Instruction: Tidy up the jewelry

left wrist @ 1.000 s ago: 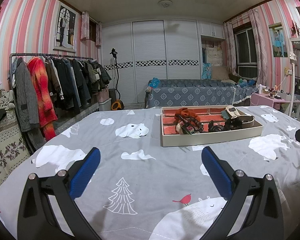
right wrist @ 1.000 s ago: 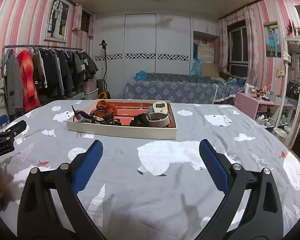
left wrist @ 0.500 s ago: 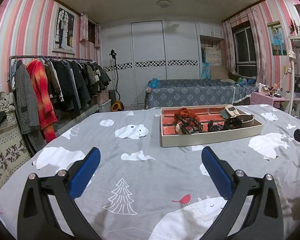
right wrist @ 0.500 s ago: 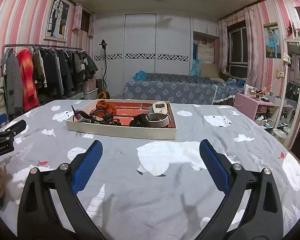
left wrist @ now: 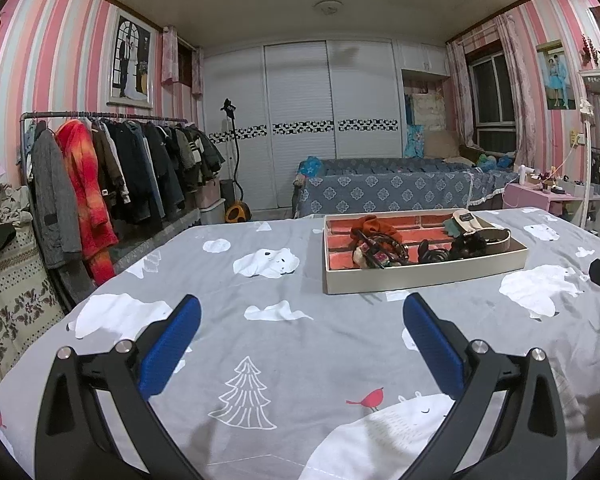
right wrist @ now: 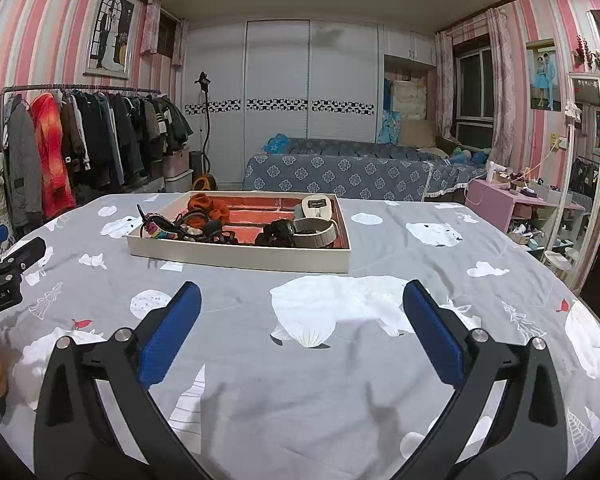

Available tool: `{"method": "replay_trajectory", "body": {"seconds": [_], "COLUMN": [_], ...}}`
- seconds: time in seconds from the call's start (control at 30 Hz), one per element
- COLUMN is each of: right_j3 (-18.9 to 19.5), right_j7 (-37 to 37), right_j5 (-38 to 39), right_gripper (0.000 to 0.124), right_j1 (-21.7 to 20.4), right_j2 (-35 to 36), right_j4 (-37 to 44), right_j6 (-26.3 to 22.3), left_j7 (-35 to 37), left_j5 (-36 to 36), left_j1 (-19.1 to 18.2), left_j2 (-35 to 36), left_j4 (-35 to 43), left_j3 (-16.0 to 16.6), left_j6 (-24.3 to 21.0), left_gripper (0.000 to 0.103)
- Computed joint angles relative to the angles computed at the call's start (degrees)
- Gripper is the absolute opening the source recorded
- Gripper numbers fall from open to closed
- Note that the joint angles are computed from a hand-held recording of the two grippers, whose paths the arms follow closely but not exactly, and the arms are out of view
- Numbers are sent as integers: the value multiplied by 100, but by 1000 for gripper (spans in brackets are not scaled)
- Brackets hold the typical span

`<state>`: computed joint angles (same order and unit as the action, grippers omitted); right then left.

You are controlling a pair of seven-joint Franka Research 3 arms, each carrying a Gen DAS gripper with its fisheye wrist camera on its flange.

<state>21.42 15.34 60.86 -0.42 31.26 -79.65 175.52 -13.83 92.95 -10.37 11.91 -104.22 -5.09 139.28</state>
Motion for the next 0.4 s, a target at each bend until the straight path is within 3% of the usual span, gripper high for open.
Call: {"method": "replay_trajectory", "body": {"seconds": [0.17,0.4], "right_j3": [81,-164], "right_j7": [-79,446], "right_j5": [92,-235], "right_gripper": [98,98], "right_j1": [-52,89], "right_j2": [29,47], "right_j4": [33,41], "right_j6": [47,33], "left_j7": [-10,-178], "left_j5": [13,47], "left_j1": [-12,15], "left_j2": [-9,-49], "left_j4": [-13,-69], "left_j3": [3,-9], "left_j6": [-47,-86], "left_gripper": [99,99]}}
